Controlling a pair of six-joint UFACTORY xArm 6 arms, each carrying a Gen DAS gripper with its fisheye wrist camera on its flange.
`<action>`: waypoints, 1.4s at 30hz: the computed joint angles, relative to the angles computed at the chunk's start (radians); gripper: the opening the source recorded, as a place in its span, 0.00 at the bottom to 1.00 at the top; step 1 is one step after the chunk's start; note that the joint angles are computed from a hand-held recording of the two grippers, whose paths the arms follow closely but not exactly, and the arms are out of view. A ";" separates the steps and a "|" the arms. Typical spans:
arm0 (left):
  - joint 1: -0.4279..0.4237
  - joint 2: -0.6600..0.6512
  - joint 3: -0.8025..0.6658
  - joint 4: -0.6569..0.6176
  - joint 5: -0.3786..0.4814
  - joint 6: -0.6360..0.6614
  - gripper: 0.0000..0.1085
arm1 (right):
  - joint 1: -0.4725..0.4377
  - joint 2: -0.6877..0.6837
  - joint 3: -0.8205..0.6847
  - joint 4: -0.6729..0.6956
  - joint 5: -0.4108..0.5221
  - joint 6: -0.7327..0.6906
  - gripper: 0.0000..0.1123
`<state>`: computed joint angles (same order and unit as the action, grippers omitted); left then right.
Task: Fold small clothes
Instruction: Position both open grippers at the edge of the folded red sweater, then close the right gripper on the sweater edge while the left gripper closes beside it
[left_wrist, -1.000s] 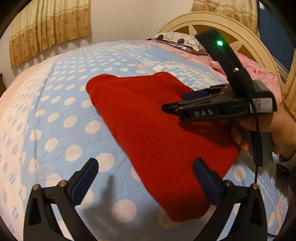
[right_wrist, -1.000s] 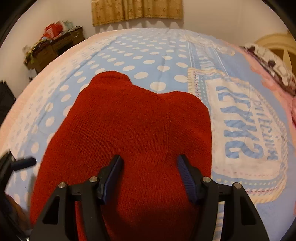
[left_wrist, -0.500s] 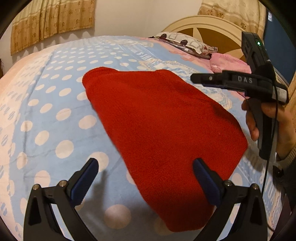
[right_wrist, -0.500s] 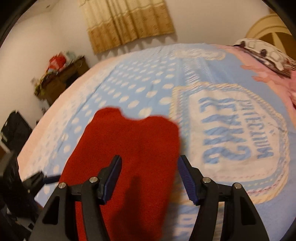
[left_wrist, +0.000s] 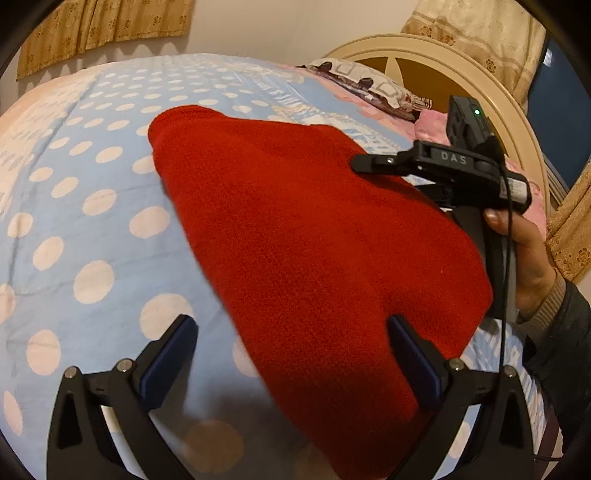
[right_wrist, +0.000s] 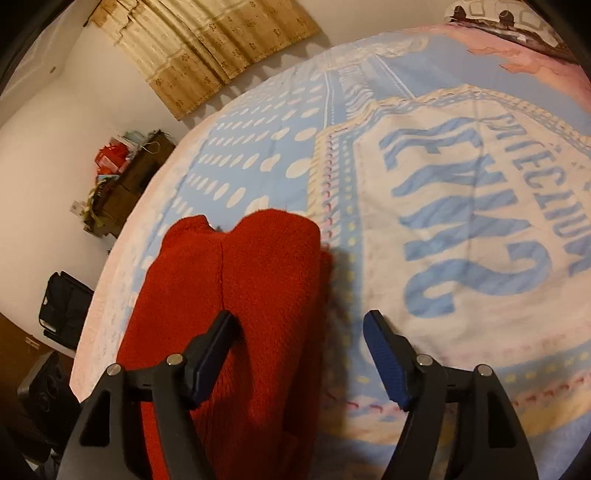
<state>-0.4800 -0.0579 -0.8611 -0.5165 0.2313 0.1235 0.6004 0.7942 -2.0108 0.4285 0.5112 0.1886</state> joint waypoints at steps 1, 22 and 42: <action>0.000 0.000 0.000 -0.023 -0.001 0.019 0.95 | 0.000 0.008 -0.012 -0.004 -0.001 -0.002 0.65; -0.004 0.017 -0.013 -0.001 -0.014 -0.002 0.95 | 0.002 0.151 -0.212 0.249 0.047 -0.218 0.43; -0.023 -0.045 0.014 0.124 -0.022 -0.033 0.48 | 0.049 0.056 -0.094 0.184 -0.058 -0.188 0.28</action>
<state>-0.5026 -0.1027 -0.8466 -0.3921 0.2089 0.0907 0.6491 0.8503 -2.1046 0.6126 0.4529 0.0007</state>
